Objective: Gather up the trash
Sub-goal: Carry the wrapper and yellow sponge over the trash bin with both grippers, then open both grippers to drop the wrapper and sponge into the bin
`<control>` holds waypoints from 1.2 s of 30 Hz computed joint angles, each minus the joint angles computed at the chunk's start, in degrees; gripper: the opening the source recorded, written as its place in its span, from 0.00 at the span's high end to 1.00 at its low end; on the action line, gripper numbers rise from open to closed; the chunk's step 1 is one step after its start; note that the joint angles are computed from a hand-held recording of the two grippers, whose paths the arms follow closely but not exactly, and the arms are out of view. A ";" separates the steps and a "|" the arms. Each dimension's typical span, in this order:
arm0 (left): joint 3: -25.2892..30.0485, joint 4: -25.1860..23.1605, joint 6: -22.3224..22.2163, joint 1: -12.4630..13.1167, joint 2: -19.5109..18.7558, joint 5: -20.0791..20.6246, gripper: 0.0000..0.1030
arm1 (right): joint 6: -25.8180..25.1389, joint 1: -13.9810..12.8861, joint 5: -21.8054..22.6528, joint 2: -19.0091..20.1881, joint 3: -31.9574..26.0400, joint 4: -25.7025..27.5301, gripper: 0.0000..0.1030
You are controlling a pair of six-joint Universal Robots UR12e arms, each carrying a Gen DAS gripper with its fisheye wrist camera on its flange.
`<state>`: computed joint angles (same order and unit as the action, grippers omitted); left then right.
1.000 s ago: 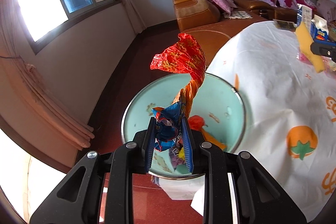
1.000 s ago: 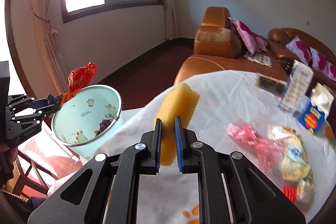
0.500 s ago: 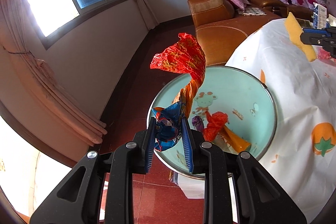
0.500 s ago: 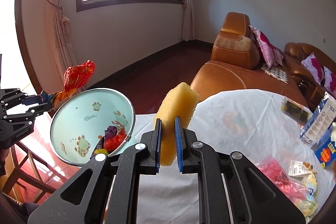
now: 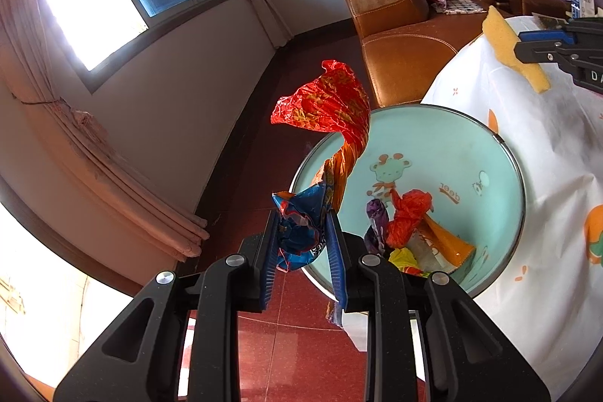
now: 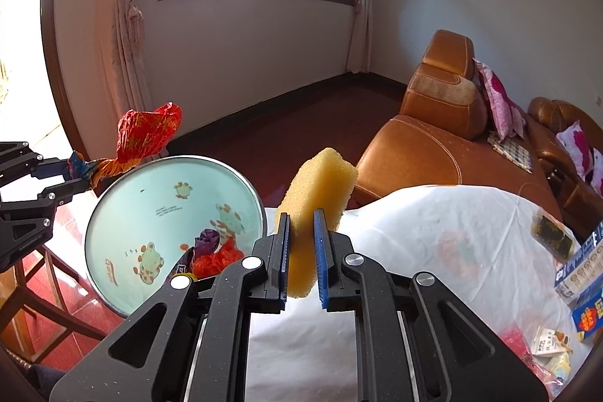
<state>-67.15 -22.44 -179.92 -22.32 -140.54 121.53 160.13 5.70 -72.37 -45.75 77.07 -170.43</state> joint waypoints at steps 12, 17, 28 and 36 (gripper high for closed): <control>0.50 -0.53 1.86 -0.43 -0.39 3.26 0.76 | -3.72 1.15 -0.32 1.09 -1.89 1.59 0.87; 0.43 -0.37 2.40 -0.44 -0.45 3.79 0.76 | -6.08 1.67 -0.75 1.22 -1.90 1.59 0.87; 0.50 -0.59 3.46 -0.58 -0.57 4.19 0.76 | -7.09 1.98 -0.11 1.14 -1.96 2.15 0.87; 0.47 -0.62 3.30 -0.54 -0.51 3.95 0.75 | -7.27 2.03 0.17 1.09 -1.97 2.44 0.87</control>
